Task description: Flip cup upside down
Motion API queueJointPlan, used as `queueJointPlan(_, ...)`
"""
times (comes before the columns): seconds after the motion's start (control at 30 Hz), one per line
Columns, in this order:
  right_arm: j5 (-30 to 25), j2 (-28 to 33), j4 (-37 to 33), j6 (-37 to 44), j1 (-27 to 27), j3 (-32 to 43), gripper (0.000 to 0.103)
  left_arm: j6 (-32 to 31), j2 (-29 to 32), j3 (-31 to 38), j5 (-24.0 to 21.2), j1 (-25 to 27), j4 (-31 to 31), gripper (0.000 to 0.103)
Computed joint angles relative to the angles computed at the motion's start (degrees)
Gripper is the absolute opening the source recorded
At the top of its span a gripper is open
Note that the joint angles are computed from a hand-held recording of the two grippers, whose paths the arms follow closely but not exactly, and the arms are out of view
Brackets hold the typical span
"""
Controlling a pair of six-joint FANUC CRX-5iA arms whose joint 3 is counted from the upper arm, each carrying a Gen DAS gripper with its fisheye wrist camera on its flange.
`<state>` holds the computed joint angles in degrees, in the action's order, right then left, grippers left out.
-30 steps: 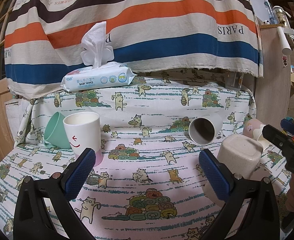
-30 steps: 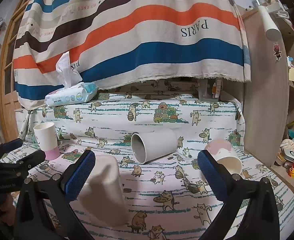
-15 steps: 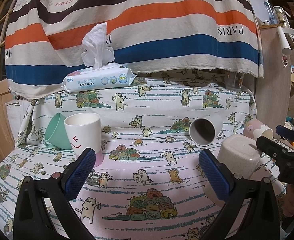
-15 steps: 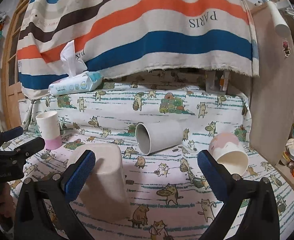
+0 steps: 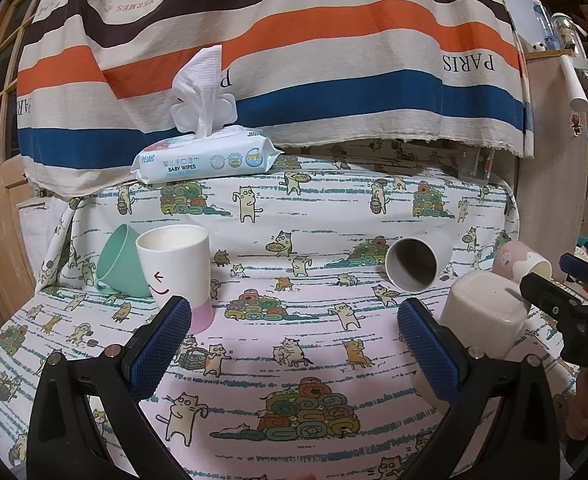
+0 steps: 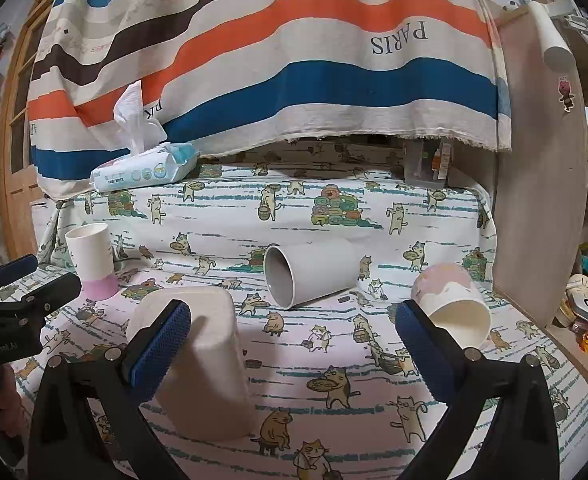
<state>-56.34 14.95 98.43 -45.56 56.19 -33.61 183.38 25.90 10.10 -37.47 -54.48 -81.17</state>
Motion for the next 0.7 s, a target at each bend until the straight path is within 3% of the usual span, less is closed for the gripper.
queueJointPlan(0.7,-0.1,-0.1,-0.1,0.0,0.1,-0.1,0.103,-0.3,-0.1,-0.1,0.3,0.1,0.1,0.103)
